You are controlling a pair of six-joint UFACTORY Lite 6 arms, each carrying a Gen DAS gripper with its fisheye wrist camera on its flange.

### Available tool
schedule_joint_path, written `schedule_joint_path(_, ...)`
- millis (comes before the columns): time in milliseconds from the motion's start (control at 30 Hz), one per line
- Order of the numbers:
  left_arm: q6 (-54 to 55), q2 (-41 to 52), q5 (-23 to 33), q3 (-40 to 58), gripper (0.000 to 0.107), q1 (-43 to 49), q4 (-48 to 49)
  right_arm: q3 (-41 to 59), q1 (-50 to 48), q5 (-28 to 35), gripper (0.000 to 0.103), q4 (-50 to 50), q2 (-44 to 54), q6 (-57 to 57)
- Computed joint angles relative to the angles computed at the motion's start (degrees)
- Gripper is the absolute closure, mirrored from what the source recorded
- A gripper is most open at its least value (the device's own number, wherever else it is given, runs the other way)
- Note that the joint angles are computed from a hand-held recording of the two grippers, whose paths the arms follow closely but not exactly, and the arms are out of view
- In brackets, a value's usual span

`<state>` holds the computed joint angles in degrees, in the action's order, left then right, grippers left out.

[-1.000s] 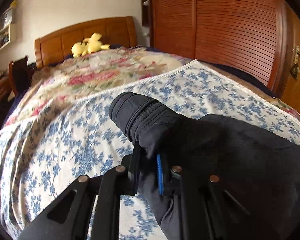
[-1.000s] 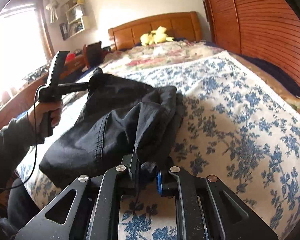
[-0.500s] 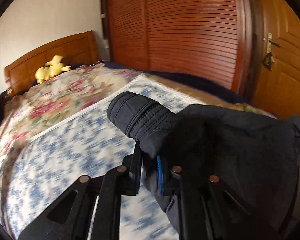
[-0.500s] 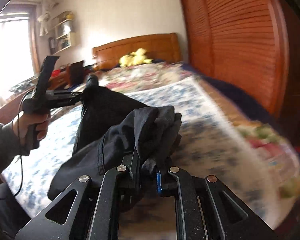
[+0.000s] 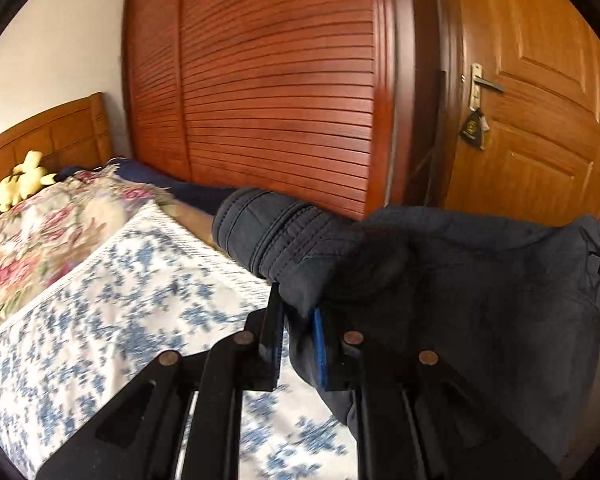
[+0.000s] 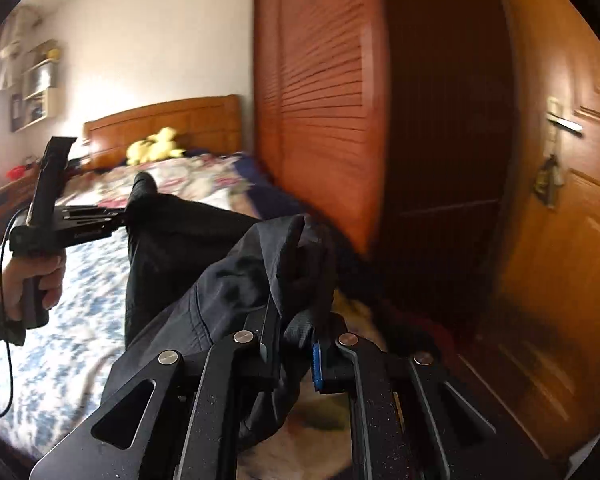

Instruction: Fold large clothes

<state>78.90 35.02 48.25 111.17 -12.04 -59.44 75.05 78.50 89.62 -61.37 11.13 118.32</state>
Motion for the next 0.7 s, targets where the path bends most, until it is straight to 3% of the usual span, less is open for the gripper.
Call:
schedule_joint_path(233, -2.03, -0.65, -3.93, -2.49, 0.093, -1.92, 4.96, -10.75, 2.09, -1.7, 0.091, 6.55, -3.25, 11.53)
schedule_joint_path(300, 0.17, -1.87, -2.33, -4.4, 0.092, 0.1, 3.22, -11.36, 2.27, -1.0, 0.085, 8.08, -3.89, 12.7)
schedule_joint_path(367, 3.26, -3.76, -1.07, -7.03, 0.092, 1.72, 1.13, -10.4, 2.86, 2.05, 0.063, 9.56, -3.73, 13.3)
schedule_joint_path(433, 5.76, -5.64, 0.94, -9.06, 0.083, 3.46, 0.03, -9.28, 3.57, 4.28, 0.051, 9.21, -4.1, 12.93)
schedule_joint_path(600, 11.13, -11.5, 8.69, -15.12, 0.073, 9.63, -2.64, -1.51, 3.42, 9.47, 0.048, 7.17, -1.31, 5.38)
schedule_joint_path(700, 12.81, -14.45, 13.71, -18.34, 0.068, 14.08, -3.82, 2.92, 2.07, 8.33, 0.048, 4.9, 2.0, 1.06)
